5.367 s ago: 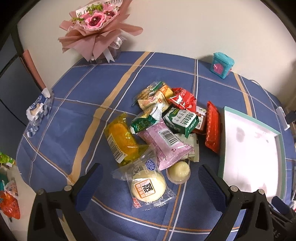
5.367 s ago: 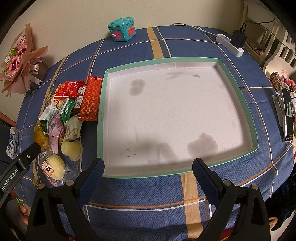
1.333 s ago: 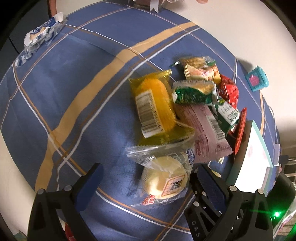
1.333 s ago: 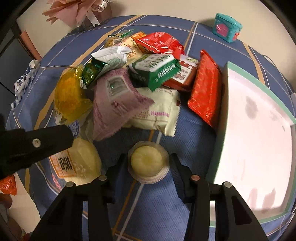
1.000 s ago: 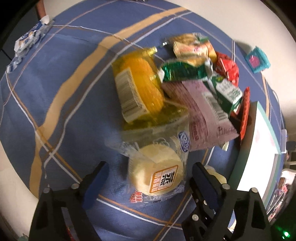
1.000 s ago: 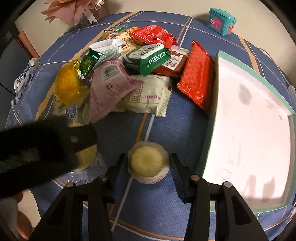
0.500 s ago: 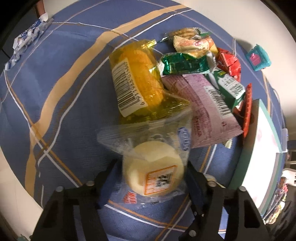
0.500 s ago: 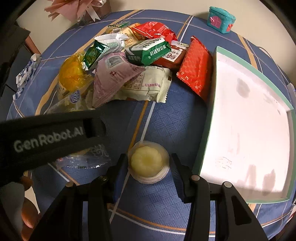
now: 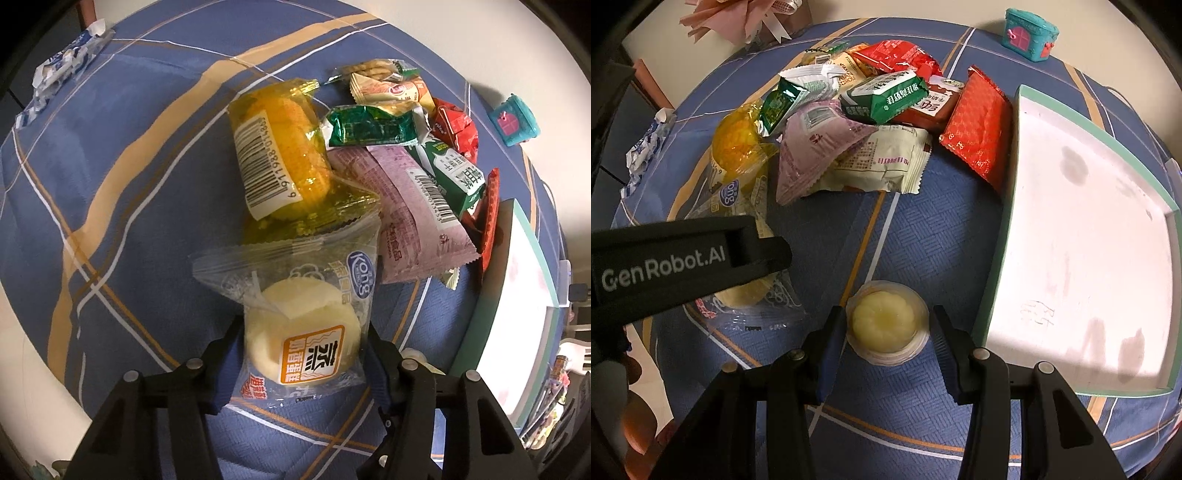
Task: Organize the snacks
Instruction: 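Carry the bun with the left gripper while the right gripper carries the pudding to the tray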
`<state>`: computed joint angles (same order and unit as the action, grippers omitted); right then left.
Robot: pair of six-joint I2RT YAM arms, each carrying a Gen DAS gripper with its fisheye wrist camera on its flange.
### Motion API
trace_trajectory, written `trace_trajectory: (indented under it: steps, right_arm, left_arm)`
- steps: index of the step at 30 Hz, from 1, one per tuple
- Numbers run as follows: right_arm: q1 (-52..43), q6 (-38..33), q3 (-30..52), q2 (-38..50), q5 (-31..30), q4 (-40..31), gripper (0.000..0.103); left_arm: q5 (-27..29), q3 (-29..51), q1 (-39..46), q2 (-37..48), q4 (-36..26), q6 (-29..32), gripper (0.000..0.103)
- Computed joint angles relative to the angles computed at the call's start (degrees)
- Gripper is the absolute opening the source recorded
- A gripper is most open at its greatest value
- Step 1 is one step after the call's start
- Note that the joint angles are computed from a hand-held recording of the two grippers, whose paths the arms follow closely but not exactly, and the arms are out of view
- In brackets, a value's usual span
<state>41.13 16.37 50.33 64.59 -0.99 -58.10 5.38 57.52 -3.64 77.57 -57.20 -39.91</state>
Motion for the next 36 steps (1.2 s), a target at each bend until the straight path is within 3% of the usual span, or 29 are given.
trace_trajectory:
  steps: [13,27,36]
  right_arm:
    - [-8.5,-6.2,2.6,-1.1,-6.5,-4.8,0.048]
    - [-21.5,-13.2,14.2,3.1,-14.0,-8.9,0.048]
    - [-34.3,-17.0,21.1,7.6,-12.8,-9.2,0.048]
  left_arm:
    - [-3.3,4.1,-2.8,-5.2,-7.7,-3.7,0.060]
    - [-9.4,13.7,-6.9,-10.5,-15.8,-7.7,0.059]
    - [-13.8,17.0,-15.3,-8.2,-14.0,-7.7,0.059]
